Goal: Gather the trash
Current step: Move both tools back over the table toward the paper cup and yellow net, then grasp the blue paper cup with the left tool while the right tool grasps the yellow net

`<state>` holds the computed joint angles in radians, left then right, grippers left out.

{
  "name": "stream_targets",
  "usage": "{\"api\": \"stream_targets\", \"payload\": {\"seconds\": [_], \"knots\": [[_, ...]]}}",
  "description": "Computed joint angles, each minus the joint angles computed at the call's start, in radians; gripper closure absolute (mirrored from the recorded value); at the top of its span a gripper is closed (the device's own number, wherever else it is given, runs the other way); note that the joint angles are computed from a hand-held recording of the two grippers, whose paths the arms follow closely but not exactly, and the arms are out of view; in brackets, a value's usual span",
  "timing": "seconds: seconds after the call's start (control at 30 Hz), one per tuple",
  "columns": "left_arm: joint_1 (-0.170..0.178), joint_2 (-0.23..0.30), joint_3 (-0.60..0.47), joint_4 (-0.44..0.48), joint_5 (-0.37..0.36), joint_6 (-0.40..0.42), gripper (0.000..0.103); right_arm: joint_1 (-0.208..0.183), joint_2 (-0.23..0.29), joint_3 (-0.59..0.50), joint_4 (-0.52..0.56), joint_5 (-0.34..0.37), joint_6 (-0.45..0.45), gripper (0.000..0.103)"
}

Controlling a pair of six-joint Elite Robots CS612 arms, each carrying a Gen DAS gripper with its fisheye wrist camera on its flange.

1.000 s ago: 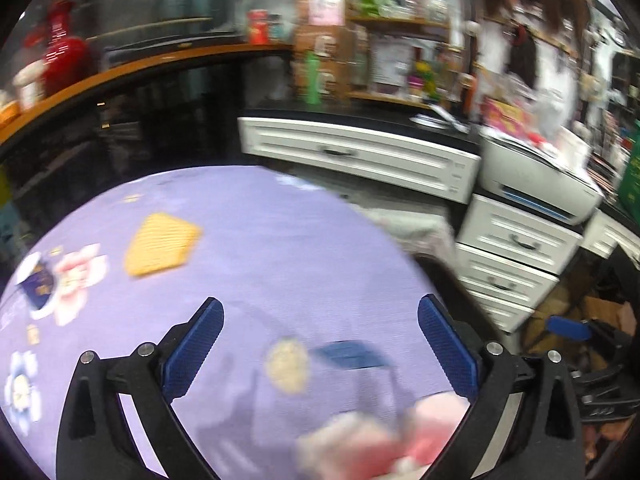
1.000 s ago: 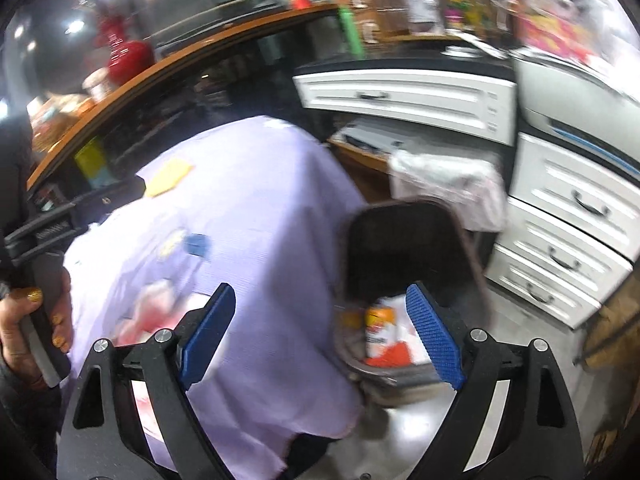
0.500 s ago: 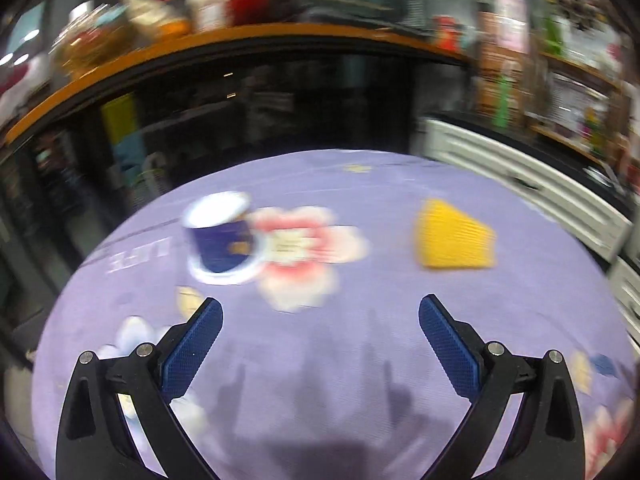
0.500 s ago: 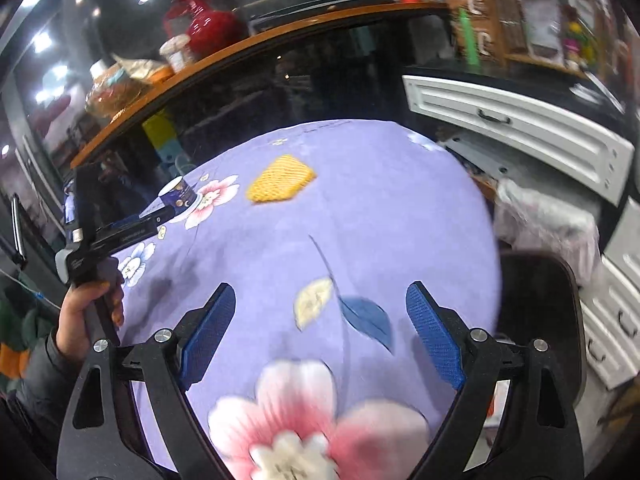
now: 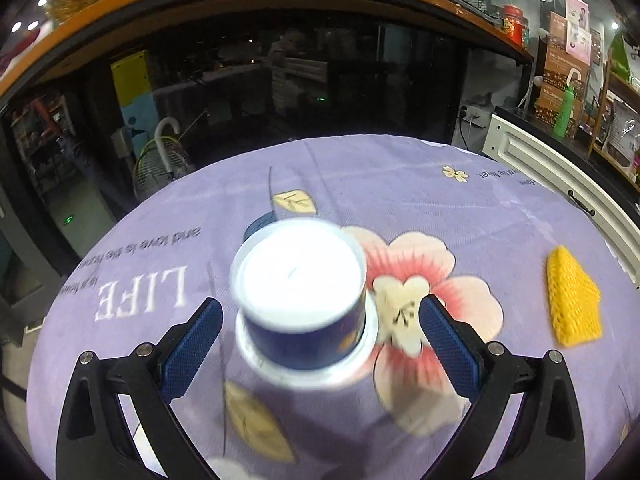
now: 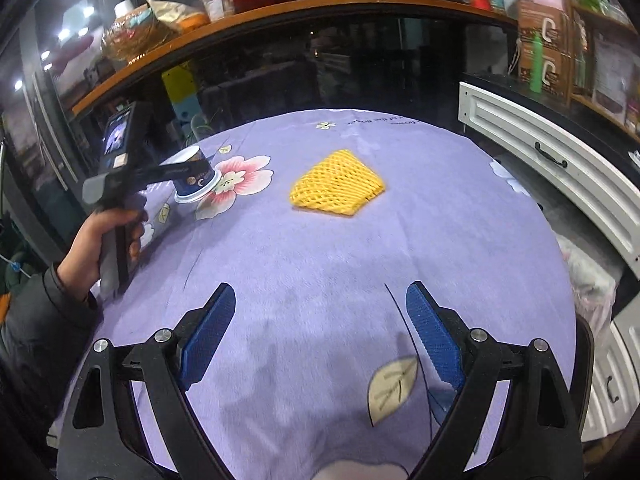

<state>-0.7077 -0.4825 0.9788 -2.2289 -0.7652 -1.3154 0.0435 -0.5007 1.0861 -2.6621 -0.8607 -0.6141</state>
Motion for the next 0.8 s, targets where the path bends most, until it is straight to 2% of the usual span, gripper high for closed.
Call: {"api": "stream_targets", "payload": {"seconds": [0.07, 0.17, 0.27, 0.33, 0.43, 0.63, 0.8], "knots": [[0.003, 0.009, -0.015, 0.017, 0.005, -0.001, 0.006, 0.006, 0.003, -0.008, 0.004, -0.012, -0.001, 0.016], [0.012, 0.014, -0.014, -0.030, -0.011, 0.022, 0.008, 0.017, 0.016, -0.033, 0.019, -0.028, 0.006, 0.016], [0.018, 0.014, -0.009, -0.043, -0.027, 0.019, 0.018, 0.028, 0.029, -0.059, 0.038, -0.044, 0.014, 0.016], [0.024, 0.012, 0.001, -0.077, -0.048, 0.031, 0.034, 0.038, 0.043, -0.088, 0.052, -0.057, 0.020, 0.016], [0.026, 0.009, 0.014, -0.116, -0.048, 0.038, 0.034, 0.055, 0.067, -0.138, 0.080, -0.084, 0.021, 0.016], [0.011, 0.000, 0.028, -0.122, 0.034, 0.005, 0.034, 0.092, 0.124, -0.251, 0.134, -0.138, 0.017, 0.016], [0.005, 0.009, 0.012, -0.147, 0.066, 0.046, 0.034, 0.118, 0.173, -0.354, 0.191, -0.175, 0.017, 0.016]]}}
